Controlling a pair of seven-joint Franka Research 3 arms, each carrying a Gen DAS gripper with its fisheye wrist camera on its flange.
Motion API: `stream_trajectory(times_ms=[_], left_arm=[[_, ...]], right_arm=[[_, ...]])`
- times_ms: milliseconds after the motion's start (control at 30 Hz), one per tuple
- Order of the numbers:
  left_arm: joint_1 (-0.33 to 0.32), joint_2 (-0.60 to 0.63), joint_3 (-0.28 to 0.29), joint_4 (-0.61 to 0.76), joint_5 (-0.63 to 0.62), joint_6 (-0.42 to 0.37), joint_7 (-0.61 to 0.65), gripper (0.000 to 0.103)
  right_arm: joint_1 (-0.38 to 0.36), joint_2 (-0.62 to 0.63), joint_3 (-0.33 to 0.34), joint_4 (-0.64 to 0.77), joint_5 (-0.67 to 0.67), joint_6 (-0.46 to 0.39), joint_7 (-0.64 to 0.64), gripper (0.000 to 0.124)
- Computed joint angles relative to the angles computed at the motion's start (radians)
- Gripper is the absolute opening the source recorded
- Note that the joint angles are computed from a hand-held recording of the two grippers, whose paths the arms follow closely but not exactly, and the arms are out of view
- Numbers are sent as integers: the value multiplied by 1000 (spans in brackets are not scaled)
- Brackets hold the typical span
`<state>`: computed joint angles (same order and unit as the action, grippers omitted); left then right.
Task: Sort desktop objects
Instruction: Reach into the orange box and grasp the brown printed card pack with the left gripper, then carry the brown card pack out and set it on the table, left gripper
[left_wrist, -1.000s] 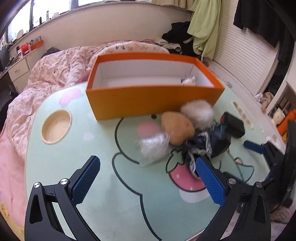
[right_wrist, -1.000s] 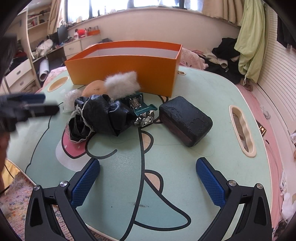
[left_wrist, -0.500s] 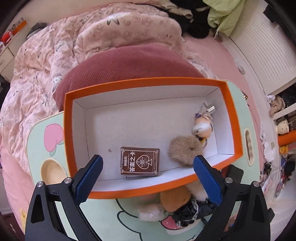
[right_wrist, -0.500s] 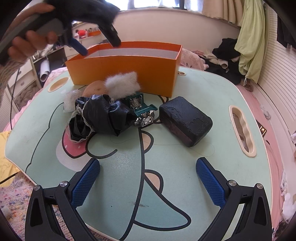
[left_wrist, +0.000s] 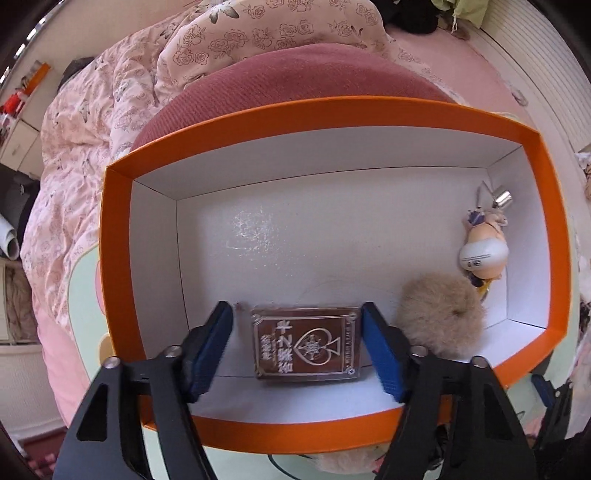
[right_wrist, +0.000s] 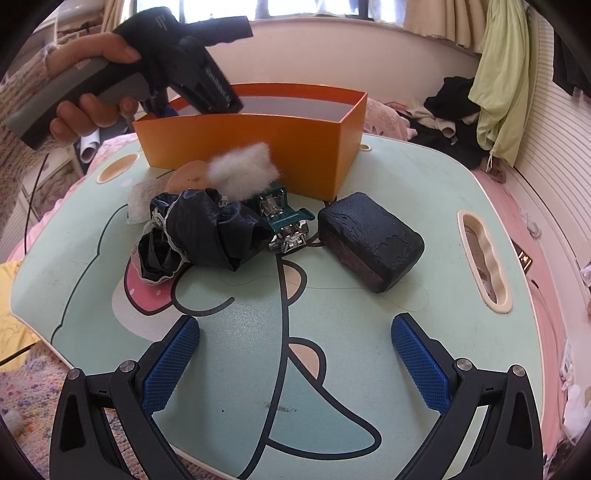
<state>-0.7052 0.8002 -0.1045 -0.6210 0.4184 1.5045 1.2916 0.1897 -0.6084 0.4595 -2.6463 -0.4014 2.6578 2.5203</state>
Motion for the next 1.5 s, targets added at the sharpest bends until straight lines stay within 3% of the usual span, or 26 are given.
stream_trajectory(times_ms=[233, 400, 567, 733, 833, 967, 1100, 1200, 1267, 1367, 1500], left_arm=[[55, -118, -52, -191, -35, 126, -29, 57], [138, -297, -116, -419, -111, 351, -65, 57], [203, -510, -181, -688, -187, 549, -15, 57], [248, -620, -202, -900, -235, 631, 40, 57], [259, -618, -215, -940, -284, 619, 66, 57], [242, -613, -206, -973, -206, 658, 5, 58], [243, -676, -201, -1066, -126, 775, -52, 60], [244, -767, -198, -1187, 12, 883, -137, 74], [254, -834, -203, -1277, 144, 949, -227, 78], [282, -927, -215, -1397, 246, 1021, -310, 81], [295, -998, -211, -1526, 138, 1055, -259, 81]], right_arm=[[0, 3, -1, 2, -2, 1, 3, 103], [1, 4, -1, 2, -3, 1, 4, 103], [1, 4, -2, 2, -4, 1, 4, 103], [1, 5, -2, 2, -5, 1, 4, 103], [1, 4, -2, 1, -4, 2, 4, 103], [1, 4, -2, 1, -4, 2, 4, 103], [4, 3, -5, -1, -3, 5, 0, 103], [2, 4, -4, 0, -2, 6, -1, 103], [2, 4, -4, -1, -2, 6, -1, 103], [2, 3, -4, -1, -1, 6, -2, 103], [1, 4, -3, 0, -1, 6, -2, 103]])
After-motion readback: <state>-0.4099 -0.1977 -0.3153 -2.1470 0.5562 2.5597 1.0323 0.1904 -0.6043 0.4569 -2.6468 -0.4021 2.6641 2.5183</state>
